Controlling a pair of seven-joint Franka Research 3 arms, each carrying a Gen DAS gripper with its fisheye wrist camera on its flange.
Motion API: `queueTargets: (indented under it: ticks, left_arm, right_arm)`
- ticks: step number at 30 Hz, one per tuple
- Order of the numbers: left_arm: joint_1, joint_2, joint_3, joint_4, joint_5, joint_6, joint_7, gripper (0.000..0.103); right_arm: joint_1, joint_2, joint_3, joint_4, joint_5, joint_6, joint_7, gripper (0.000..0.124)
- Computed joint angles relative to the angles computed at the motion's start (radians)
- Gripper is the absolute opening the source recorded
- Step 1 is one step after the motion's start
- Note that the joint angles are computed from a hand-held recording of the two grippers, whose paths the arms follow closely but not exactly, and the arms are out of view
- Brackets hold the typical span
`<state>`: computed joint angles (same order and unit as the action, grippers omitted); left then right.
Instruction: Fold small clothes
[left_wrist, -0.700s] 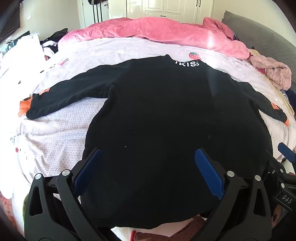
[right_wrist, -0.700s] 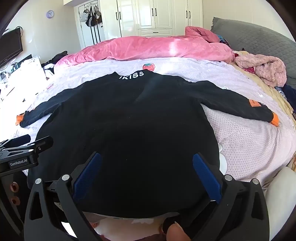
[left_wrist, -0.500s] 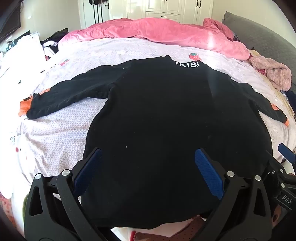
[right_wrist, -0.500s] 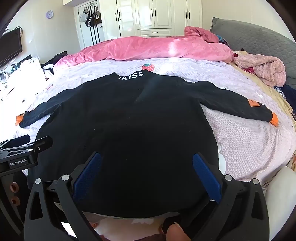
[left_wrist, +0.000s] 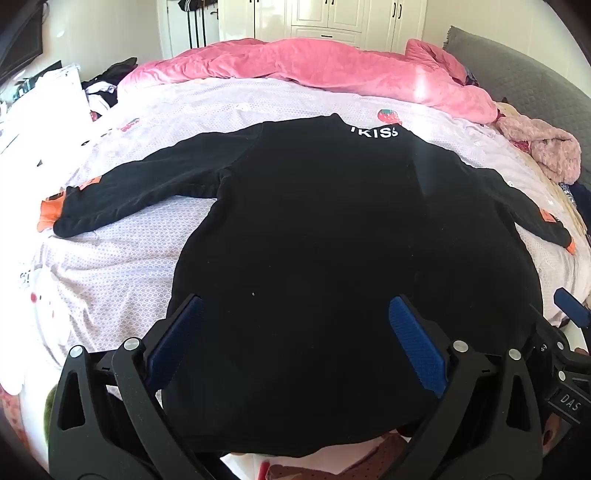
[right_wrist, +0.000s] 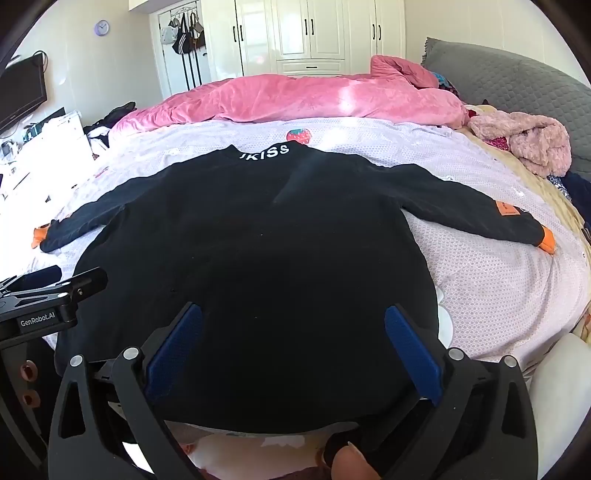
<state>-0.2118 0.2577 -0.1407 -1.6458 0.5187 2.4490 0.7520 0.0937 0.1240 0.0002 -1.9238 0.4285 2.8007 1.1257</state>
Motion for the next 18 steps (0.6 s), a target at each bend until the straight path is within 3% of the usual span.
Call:
queueTargets:
  ticks: [18]
  left_arm:
    - [0.002,-0.003,0.001,-0.006,0.0,0.009,0.001,0.094]
  right_arm:
    - [0.001,0.0,-0.002,0.0,-0.008,-0.004,0.008,0.099]
